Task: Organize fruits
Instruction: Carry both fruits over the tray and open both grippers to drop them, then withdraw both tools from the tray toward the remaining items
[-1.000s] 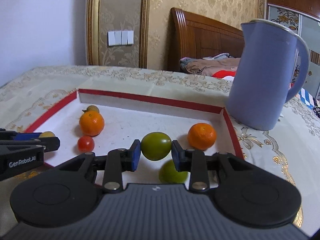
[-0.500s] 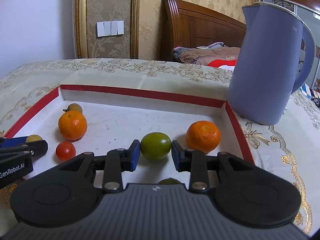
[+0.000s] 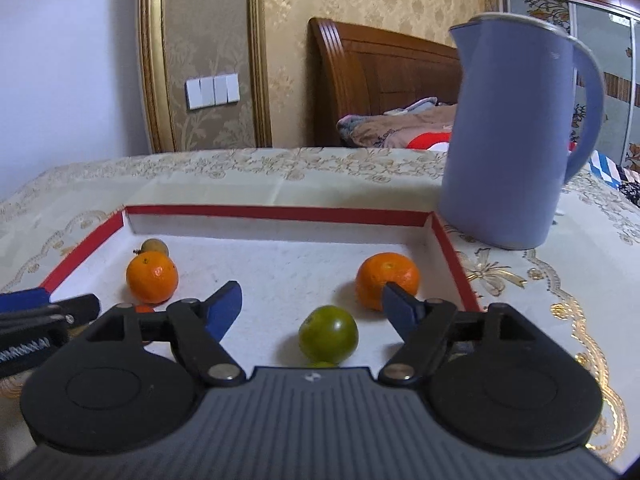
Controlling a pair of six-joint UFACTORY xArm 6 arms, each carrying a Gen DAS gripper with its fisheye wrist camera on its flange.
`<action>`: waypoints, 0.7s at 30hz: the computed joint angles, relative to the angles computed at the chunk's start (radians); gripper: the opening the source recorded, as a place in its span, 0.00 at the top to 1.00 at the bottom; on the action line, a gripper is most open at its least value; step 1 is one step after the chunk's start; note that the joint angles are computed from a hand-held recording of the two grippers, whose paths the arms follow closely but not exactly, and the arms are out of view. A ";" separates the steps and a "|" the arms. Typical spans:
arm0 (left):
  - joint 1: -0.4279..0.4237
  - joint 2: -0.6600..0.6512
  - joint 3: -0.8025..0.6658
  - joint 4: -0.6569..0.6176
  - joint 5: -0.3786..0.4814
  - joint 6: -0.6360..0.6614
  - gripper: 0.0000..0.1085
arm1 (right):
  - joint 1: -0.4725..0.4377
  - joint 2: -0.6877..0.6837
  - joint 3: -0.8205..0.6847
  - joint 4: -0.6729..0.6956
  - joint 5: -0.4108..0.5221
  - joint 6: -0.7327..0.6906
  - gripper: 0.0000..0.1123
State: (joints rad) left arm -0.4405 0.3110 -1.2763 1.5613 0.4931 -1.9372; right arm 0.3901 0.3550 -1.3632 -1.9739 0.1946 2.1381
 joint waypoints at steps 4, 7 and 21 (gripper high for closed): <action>-0.017 -0.063 0.068 0.091 0.034 -0.114 0.37 | 0.008 -0.083 0.091 -0.147 0.035 0.160 0.23; -0.032 -0.108 0.119 0.140 0.061 -0.180 0.36 | 0.008 -0.160 0.179 -0.264 0.035 0.312 0.21; -0.055 -0.223 0.264 0.181 0.062 -0.290 0.34 | 0.071 -0.396 0.485 -0.523 0.055 0.563 0.14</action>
State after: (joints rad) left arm -0.4956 0.0878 -1.0128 1.7425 0.5546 -2.2270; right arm 0.4610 -0.0412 -0.8783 -2.4973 0.2492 2.7010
